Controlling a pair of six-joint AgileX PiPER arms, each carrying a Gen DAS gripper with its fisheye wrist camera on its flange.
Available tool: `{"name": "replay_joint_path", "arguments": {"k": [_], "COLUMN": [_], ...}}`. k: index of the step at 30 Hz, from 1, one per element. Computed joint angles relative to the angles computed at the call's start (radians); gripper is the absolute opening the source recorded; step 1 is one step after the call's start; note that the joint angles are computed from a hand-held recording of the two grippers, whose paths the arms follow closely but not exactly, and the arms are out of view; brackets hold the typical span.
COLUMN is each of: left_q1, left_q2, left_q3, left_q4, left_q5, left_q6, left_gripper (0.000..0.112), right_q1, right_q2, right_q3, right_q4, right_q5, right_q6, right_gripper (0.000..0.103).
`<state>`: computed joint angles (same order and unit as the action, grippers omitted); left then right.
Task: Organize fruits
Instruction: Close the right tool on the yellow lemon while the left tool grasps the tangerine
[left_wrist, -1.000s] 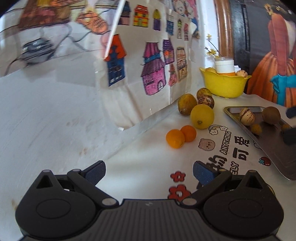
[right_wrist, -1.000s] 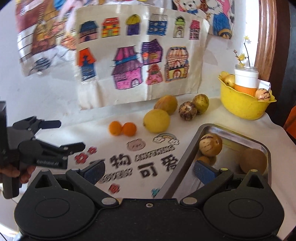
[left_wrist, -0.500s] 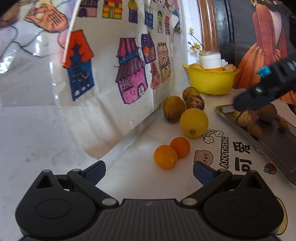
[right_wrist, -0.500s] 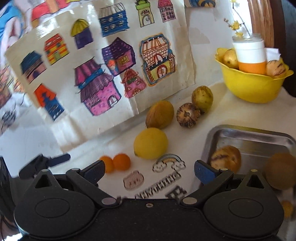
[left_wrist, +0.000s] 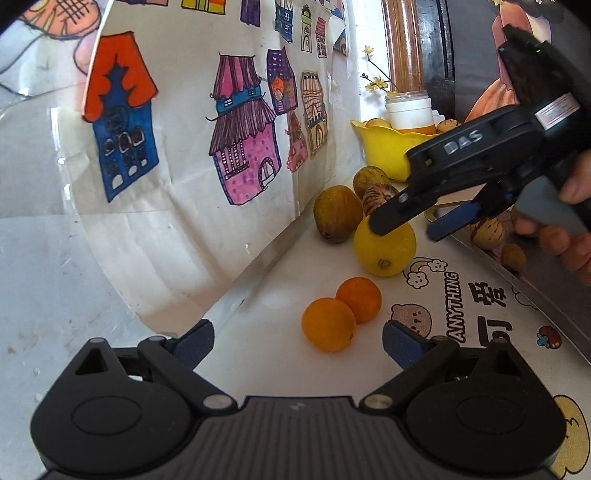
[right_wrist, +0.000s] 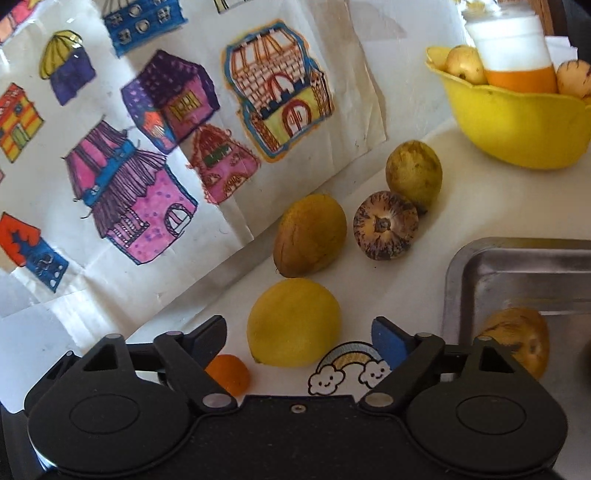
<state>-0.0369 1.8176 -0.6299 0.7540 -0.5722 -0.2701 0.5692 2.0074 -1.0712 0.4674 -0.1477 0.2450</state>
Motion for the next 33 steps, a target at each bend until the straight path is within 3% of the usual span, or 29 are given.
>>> {"name": "replay_joint_path", "arguments": {"k": [8, 19, 22, 33], "left_q1": [-0.005, -0.016, -0.023, -0.028], "left_q2": [0.017, 0.039, 0.043, 0.044], "left_q3": [-0.044, -0.088, -0.092, -0.108], "left_q4": [0.125, 0.208, 0.203, 0.277], "left_q5": [0.022, 0.054, 0.062, 0.076], "left_q6": [-0.116, -0.245, -0.255, -0.320], "left_gripper": [0.089, 0.066, 0.061, 0.037], "right_q1": [-0.001, 0.011, 0.012, 0.011], "right_q2": [0.047, 0.083, 0.086, 0.082], "right_q3": [-0.045, -0.089, -0.089, -0.080], "right_q4": [-0.066, 0.143, 0.149, 0.122], "right_q5": [-0.003, -0.009, -0.019, -0.031], "right_q6": [0.071, -0.151, -0.153, -0.127], "right_gripper": [0.081, 0.071, 0.065, 0.063]}}
